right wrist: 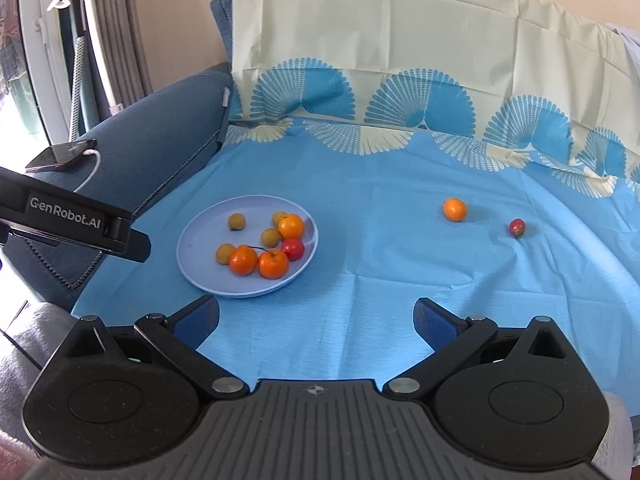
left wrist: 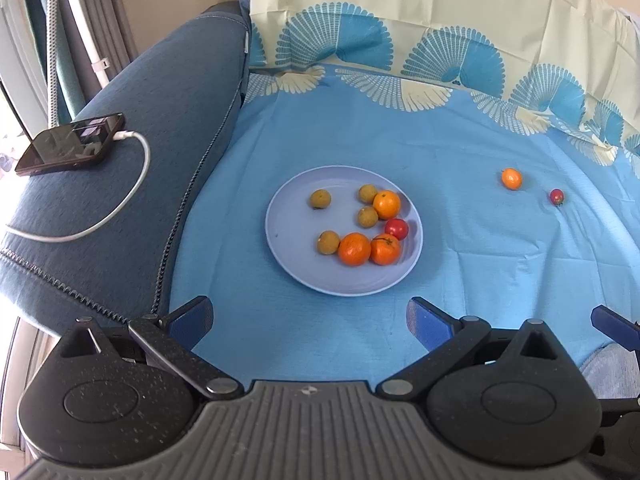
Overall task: Organize fruits
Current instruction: 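Grasp the small orange with the left tool while the right tool grasps the red tomato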
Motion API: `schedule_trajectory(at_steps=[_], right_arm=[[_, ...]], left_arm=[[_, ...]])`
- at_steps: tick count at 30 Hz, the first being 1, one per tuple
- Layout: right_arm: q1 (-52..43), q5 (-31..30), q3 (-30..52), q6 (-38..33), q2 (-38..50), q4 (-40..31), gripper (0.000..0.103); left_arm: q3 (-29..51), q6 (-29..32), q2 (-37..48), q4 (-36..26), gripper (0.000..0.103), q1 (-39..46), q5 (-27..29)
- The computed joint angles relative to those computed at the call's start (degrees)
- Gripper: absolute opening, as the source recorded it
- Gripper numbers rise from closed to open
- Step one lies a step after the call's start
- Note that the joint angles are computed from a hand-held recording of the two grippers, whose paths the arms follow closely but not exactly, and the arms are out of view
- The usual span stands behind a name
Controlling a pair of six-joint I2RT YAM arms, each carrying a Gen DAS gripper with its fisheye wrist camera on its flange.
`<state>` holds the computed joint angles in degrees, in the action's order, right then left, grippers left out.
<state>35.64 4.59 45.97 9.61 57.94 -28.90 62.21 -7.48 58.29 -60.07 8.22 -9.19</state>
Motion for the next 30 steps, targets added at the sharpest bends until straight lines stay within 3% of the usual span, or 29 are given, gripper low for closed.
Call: schedule_trajectory(at_steps=[13,19,24,26,30], right_arm=[[-14.88,-4.67,-1.18,-4.02,6.28,8.75,0.102],[-24.49,-3.82,-1.55,-5.4,14.95,20.7,0.102],[-30.94,-2.59,2.45,-7.11,29.66,33.1,0.102],[-32.66,-1.5,6.17,-8.51,37.31,37.15,0.102],[-35.78,-1.39,17.97,-9.78,53.15,39.55,0.102]], left_arm=[[7.71,-4.73,15.34,4.96,0.103,-10.54,-4.39],[18.33,-5.51,30.63,7.05,0.103,-13.85,-0.9],[33.72,-5.33,48.76,8.06,0.103,-17.38,0.05],[42.27,-4.99,57.09,7.69,0.103,-18.24,2.79],[70.29,-7.1,78.66,-0.5,0.103,-19.4,8.57]])
